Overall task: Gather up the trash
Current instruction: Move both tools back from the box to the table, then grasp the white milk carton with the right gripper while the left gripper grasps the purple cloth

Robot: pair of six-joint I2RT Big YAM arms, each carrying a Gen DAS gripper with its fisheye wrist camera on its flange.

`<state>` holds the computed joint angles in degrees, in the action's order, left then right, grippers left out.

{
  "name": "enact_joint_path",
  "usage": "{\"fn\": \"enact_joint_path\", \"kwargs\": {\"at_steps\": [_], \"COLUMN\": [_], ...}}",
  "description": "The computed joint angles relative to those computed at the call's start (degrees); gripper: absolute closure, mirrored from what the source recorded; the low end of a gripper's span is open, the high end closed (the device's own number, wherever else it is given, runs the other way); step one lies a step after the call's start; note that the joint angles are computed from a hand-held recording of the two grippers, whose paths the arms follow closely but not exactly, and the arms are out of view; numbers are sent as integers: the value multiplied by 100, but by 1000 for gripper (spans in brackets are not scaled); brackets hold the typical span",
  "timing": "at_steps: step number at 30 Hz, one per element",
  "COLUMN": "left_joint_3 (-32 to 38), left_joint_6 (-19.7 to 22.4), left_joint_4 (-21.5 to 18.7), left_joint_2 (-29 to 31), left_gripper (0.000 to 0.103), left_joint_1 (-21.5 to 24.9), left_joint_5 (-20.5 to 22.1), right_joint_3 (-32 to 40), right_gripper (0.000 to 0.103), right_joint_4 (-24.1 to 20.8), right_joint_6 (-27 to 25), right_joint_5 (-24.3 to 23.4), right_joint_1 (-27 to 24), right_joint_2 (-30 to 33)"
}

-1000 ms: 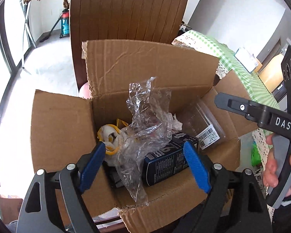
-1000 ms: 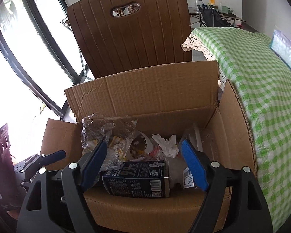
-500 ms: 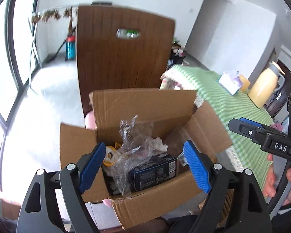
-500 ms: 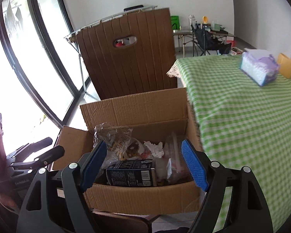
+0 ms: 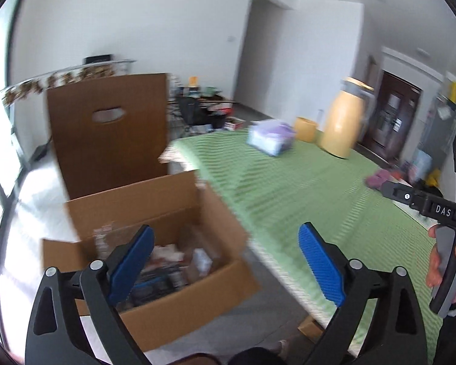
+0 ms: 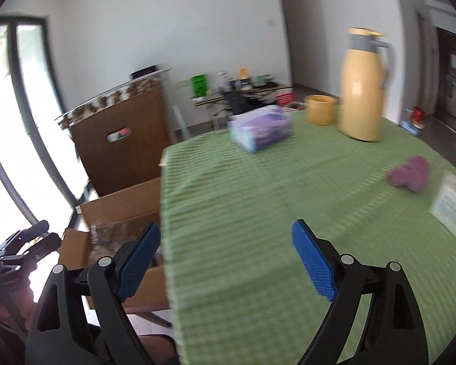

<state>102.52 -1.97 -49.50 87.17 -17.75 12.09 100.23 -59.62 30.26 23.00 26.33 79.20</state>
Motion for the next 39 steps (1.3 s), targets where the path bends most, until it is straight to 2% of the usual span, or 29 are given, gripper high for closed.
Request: {"fn": "enact_joint_path", "kwargs": {"at_steps": [5, 9, 13, 16, 17, 20, 24, 27, 29, 31, 33, 35, 37, 39], "left_joint_3": [202, 447, 915, 1475, 1666, 2204, 2735, 3023, 3236, 3457, 3582, 3835, 4189, 4579], "left_joint_6": [-84, -3, 151, 316, 335, 348, 354, 465, 578, 681, 720, 713, 702, 693], "left_joint_4": [-7, -123, -306, -543, -640, -946, -1231, -1396, -1513, -1565, -1550, -1658, -1841, -2026], "left_joint_2": [211, 491, 906, 1331, 1479, 1899, 2297, 2505, 2635, 2765, 2835, 2988, 3196, 3415], "left_gripper": [8, 8, 8, 8, 8, 8, 8, 8, 8, 8, 8, 8, 8, 8], "left_joint_1": [-848, -1416, -1897, -2151, -2205, -2278, -2285, -2285, -2270, -2267, -2254, -2268, -2297, -2339], "left_joint_5": [-1, 62, -29, -154, -236, -377, -490, -686, -810, -946, -938, -994, -1022, -1002], "right_joint_3": [-1336, -1988, -2341, -2519, -2564, -2702, -2795, -2893, -2870, -2809, -2948, -2997, -2968, -2978], "right_gripper": [18, 18, 18, 15, 15, 15, 15, 15, 15, 15, 15, 15, 15, 14], "right_joint_4": [-327, -646, -768, -612, -565, -260, 273, 831, 961, 1020, 1375, 1511, 1391, 1083], "right_joint_6": [560, 1024, 935, 715, 717, 519, 22, -344, -528, -709, -794, -997, -1177, -1434], "right_joint_5": [466, 445, 286, -392, -805, -1730, -2853, -3897, -4094, -4074, -4420, -4707, -4966, -5317], "right_joint_1": [-648, -1368, -2321, -3475, -4056, -5387, -6530, -7093, -7162, -7174, -7278, -7287, -7285, -7268], "right_joint_2": [-1458, -2413, -3083, -3393, -3441, -3444, -3071, -2690, -2457, -2200, -2132, -2016, -1881, -1844]}}
